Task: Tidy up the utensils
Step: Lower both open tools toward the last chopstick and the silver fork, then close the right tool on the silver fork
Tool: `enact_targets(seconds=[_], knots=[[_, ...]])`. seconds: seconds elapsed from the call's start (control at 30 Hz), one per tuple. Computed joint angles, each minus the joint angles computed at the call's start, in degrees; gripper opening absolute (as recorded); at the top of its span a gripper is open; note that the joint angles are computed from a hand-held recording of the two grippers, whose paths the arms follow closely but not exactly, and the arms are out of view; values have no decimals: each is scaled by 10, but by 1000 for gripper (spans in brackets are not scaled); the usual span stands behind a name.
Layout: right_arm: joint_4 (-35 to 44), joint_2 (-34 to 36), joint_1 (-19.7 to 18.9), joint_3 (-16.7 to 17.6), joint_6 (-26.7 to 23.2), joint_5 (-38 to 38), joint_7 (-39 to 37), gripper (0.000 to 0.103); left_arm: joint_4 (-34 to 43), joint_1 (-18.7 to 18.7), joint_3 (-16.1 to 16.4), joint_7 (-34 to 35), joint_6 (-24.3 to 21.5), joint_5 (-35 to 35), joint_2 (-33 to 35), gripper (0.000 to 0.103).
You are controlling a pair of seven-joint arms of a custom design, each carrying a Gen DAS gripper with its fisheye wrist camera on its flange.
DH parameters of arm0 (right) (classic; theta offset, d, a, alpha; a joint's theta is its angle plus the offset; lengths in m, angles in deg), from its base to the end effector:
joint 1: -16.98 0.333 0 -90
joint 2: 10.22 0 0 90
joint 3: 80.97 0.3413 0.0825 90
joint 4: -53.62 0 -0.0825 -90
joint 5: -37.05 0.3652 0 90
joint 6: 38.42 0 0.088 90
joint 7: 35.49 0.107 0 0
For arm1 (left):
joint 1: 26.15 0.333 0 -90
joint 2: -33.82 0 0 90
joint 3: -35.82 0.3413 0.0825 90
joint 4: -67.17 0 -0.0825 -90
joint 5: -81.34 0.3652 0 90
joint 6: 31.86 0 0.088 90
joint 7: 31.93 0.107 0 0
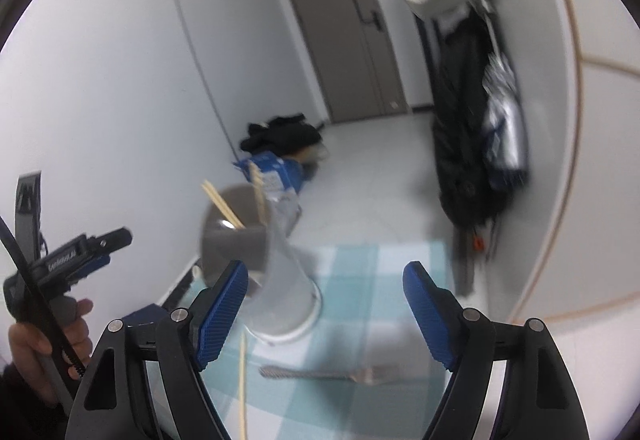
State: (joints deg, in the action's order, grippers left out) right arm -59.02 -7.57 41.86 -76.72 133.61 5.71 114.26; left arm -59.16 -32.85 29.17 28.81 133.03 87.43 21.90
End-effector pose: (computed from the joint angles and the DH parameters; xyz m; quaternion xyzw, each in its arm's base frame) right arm 0.5035 0.3226 0.5943 -0.6080 0.6288 -0.1631 0.4564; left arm 0.4991 -0.1301 0.6068 -0.6940 0.5796 -0.3705 0.2125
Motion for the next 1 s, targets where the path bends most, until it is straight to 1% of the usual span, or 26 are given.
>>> enact_targets(seconds=[0.03, 0.1, 0.17, 0.23, 0.27, 0.3, 0.33, 0.4, 0.47, 0.57, 0.63, 0.67, 0.73, 0.77, 0.8, 0.83, 0.87, 0.93, 1.0], knots=[[-11, -2, -3, 2, -3, 24, -10, 80, -2, -2, 2, 4, -4, -4, 4, 102], [-29, -2, -10, 11, -8, 106, -57, 80, -8, -7, 5, 16, -10, -15, 10, 102], [-49, 0, -16, 22, -10, 210, -116, 80, -6, -10, 6, 27, -25, -24, 18, 102], [-59, 4, -19, 29, -17, 298, -162, 80, 1, -16, 12, 45, -45, -54, 25, 102], [-65, 7, -22, 37, -18, 358, -200, 80, 2, -18, 15, 58, -53, -70, 25, 102], [-67, 10, -21, 38, -20, 386, -215, 79, 5, -21, 18, 71, -65, -89, 27, 102], [-71, 12, -19, 38, -23, 410, -227, 76, 6, -19, 18, 76, -71, -97, 27, 102], [-75, 15, -14, 36, -22, 429, -238, 75, 8, -15, 16, 79, -81, -112, 28, 102], [-78, 21, -15, 42, -21, 473, -272, 74, 12, -13, 14, 82, -92, -120, 32, 102], [-75, 33, -17, 49, -25, 533, -321, 68, 14, -8, 11, 84, -100, -126, 33, 102], [-70, 42, -14, 48, -29, 552, -326, 61, 14, -7, 10, 86, -103, -134, 32, 102], [-68, 47, -18, 54, -27, 579, -344, 59, 14, -6, 10, 87, -102, -137, 33, 102], [-61, 55, -19, 57, -27, 608, -361, 52, 13, -4, 9, 86, -103, -137, 31, 102], [-55, 61, -25, 65, -29, 636, -387, 50, 14, -3, 10, 88, -102, -138, 34, 102], [-51, 65, -19, 58, -32, 625, -380, 47, 14, -1, 9, 86, -103, -138, 33, 102], [-47, 70, -8, 46, -36, 600, -361, 47, 14, -1, 10, 88, -103, -139, 34, 102], [-44, 74, -4, 41, -37, 588, -354, 46, 13, 0, 9, 88, -104, -139, 33, 102], [-43, 76, 13, 21, -33, 540, -317, 42, 13, 2, 9, 88, -105, -135, 36, 102], [-38, 80, 17, 16, -34, 516, -300, 38, 13, 4, 8, 88, -107, -132, 38, 102]])
